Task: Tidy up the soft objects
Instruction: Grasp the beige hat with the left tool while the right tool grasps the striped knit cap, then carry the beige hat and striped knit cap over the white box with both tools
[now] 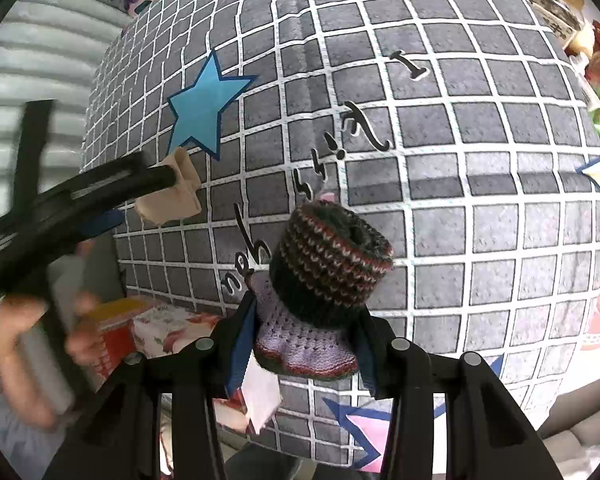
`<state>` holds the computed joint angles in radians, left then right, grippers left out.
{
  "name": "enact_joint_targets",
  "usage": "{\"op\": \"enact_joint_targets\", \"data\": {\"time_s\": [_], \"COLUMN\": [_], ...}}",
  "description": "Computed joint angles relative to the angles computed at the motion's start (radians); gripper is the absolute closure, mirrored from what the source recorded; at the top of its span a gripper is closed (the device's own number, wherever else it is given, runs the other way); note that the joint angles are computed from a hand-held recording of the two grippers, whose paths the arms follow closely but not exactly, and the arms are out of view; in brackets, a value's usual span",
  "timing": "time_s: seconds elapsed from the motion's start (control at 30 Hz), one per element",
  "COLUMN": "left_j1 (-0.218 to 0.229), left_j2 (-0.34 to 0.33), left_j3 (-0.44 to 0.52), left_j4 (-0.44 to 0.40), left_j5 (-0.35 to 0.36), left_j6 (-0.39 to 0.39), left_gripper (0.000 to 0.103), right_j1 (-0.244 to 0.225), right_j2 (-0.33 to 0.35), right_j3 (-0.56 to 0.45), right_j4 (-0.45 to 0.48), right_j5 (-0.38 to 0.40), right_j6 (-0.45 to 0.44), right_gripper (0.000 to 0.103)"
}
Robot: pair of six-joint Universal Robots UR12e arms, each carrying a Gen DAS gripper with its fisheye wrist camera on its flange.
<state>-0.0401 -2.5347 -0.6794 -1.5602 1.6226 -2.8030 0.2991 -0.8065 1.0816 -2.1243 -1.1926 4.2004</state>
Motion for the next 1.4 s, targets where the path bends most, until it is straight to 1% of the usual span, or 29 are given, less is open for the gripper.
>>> {"op": "enact_joint_targets", "data": {"time_s": [0.1,0.17,0.2,0.23,0.27,0.33,0.37,0.43,0.53,0.63,0.83,0.9,0.97,1.03,1.13,1.4], "left_j1": [0.000,-0.002,-0.003,-0.002,-0.001,-0.004,-0.007,-0.004,-0.001,0.004,0.016,0.019,0.022,0.028,0.037,0.058], "left_j2": [-0.016,-0.007,-0.004,-0.001,0.006,0.022,0.035,0.060,0.102,0.142,0.195,0.203,0.196,0.210,0.217,0.243], "left_j3": [0.021,-0.001,-0.006,-0.011,-0.021,-0.043,-0.061,-0.089,-0.140,-0.181,-0.221,-0.220,-0.193,-0.202,-0.218,-0.239], "left_j4": [-0.046,-0.017,-0.013,-0.016,-0.020,-0.007,0.011,0.028,0.073,0.101,0.145,0.149,0.134,0.137,0.164,0.176], "left_j5": [0.007,0.021,0.023,0.012,-0.011,-0.019,-0.015,-0.046,-0.064,-0.089,-0.119,-0.125,-0.137,-0.152,-0.169,-0.215], "left_j6": [-0.023,-0.028,-0.019,-0.008,0.011,0.061,0.084,0.116,0.163,0.210,0.280,0.292,0.299,0.309,0.328,0.367], "left_gripper": [0.009,0.013,0.021,0.031,0.038,0.074,0.076,0.077,0.078,0.078,0.078,0.078,0.078,0.078,0.078,0.077], "right_j1": [-0.004,-0.002,-0.003,-0.002,-0.002,-0.001,0.000,0.002,0.004,0.007,0.013,0.015,0.016,0.018,0.021,0.034], "right_j2": [-0.027,-0.021,-0.033,-0.032,-0.035,-0.042,-0.042,-0.044,-0.044,-0.044,-0.036,-0.033,-0.029,-0.026,-0.021,-0.006], "right_j3": [0.038,0.031,0.046,0.043,0.044,0.050,0.048,0.045,0.038,0.030,0.002,-0.011,-0.023,-0.035,-0.051,-0.099], "right_j4": [-0.020,-0.025,-0.028,-0.026,-0.027,-0.030,-0.029,-0.027,-0.022,-0.016,0.000,0.003,0.009,0.013,0.021,0.045], "right_j5": [0.002,-0.003,-0.008,-0.012,-0.016,-0.025,-0.031,-0.041,-0.055,-0.064,-0.081,-0.088,-0.093,-0.099,-0.107,-0.135], "right_j6": [-0.008,-0.008,-0.014,-0.016,-0.018,-0.020,-0.020,-0.020,-0.022,-0.023,-0.030,-0.034,-0.039,-0.044,-0.046,-0.051], "right_gripper": [0.057,0.057,0.057,0.057,0.057,0.057,0.057,0.057,0.057,0.057,0.057,0.057,0.057,0.057,0.057,0.057]}}
